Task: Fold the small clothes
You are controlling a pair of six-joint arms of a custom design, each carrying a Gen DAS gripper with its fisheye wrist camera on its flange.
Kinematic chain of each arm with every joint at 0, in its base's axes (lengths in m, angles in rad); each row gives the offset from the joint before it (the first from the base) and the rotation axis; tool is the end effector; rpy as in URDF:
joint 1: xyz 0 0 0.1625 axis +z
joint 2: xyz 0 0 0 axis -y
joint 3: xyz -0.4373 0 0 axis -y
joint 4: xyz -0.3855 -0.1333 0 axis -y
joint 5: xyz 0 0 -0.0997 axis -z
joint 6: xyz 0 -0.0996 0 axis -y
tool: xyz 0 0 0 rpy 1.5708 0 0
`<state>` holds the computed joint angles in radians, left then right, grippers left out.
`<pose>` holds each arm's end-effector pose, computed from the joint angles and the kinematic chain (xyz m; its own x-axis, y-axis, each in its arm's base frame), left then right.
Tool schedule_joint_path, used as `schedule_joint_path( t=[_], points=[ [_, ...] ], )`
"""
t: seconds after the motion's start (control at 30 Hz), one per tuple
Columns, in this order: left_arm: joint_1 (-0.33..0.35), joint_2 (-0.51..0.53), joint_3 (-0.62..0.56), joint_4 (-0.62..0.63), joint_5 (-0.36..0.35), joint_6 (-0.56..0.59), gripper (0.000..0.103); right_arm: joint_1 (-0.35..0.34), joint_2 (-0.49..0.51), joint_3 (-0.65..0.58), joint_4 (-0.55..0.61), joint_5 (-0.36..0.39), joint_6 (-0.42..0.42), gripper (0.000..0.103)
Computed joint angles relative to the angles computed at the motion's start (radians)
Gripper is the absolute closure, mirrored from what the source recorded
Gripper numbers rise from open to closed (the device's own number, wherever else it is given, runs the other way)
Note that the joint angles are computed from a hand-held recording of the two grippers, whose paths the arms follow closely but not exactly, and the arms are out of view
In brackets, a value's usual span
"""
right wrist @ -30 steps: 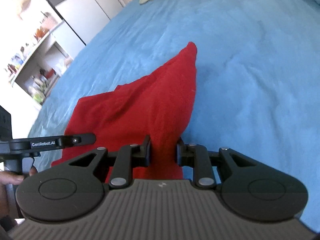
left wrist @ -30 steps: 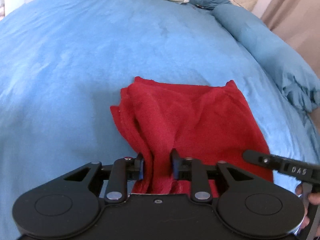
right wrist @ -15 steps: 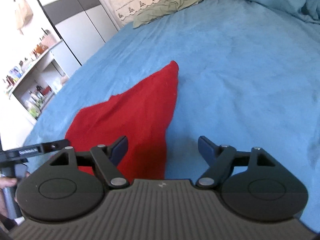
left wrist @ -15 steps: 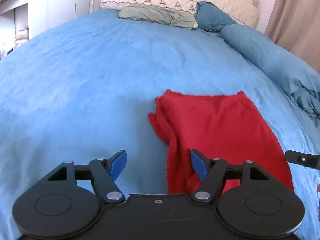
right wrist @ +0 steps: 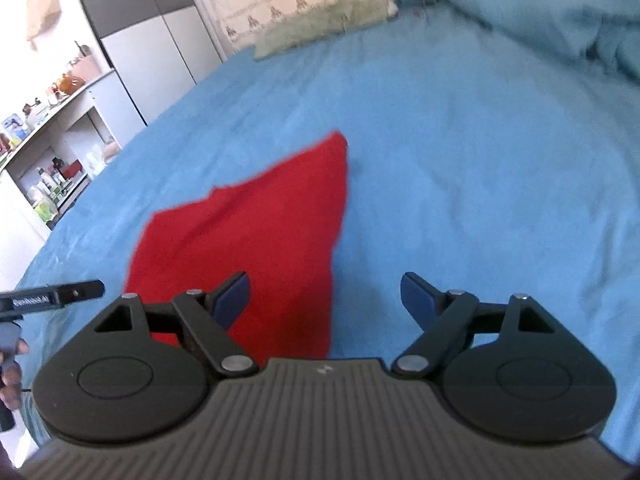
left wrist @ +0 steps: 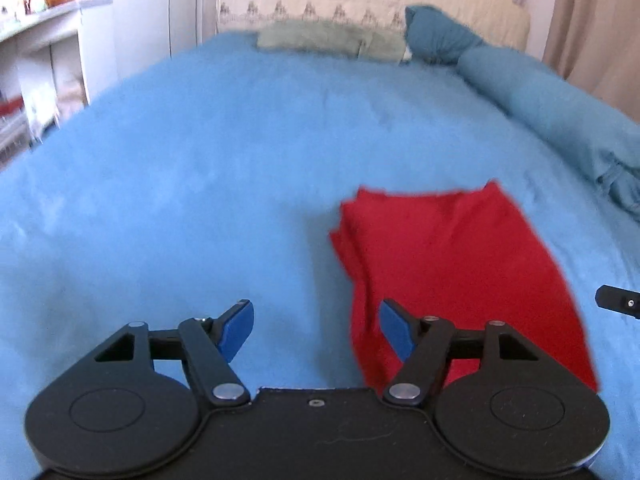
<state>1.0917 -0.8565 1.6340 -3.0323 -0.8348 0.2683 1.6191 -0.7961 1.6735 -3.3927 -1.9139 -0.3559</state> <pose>-0.1382 -0.7003 0.2283 -0.7280 0.1488 -0.6692 0.5707 0.6724 -0.4714 0.1328 -0.6811 0.2043 -0.8841 0.0086 0.4671 -0.3589 0.6278 -0.6907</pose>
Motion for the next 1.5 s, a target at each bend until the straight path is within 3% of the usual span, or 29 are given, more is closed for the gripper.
schedule_joint_path(
  t=[0.1,0.17,0.27,0.4,0.57,0.77,1.17,1.5],
  points=[
    [-0.070,-0.059,0.075,-0.062,0.067,0.012,0.022,0.063,-0.045,0.049,-0.055,-0.070,-0.041,0.004],
    [-0.116,-0.104,0.122,-0.075,0.102,-0.020,0.000,0.108,-0.078,0.076,-0.067,-0.124,-0.039,0.000],
    [-0.183,-0.178,0.197,-0.067,0.148,-0.089,0.000,0.184,-0.130,0.123,-0.082,-0.232,-0.011,0.000],
    [-0.254,-0.260,0.260,0.082,0.231,-0.226,0.000,0.277,-0.177,0.179,-0.105,-0.386,0.005,0.000],
    [-0.341,-0.364,0.352,0.300,0.332,-0.397,0.000,0.361,-0.253,0.260,-0.020,-0.497,0.081,0.000],
    [-0.397,-0.472,0.436,0.502,0.330,-0.589,0.000,0.435,-0.289,0.344,0.030,-0.613,0.140,0.000],
    [-0.444,-0.493,0.509,0.496,0.336,-0.584,0.000,0.461,-0.301,0.433,0.065,-0.655,0.239,0.000],
    [-0.456,-0.492,0.527,0.459,0.332,-0.564,0.000,0.478,-0.294,0.429,0.059,-0.664,0.235,0.000]
  ],
)
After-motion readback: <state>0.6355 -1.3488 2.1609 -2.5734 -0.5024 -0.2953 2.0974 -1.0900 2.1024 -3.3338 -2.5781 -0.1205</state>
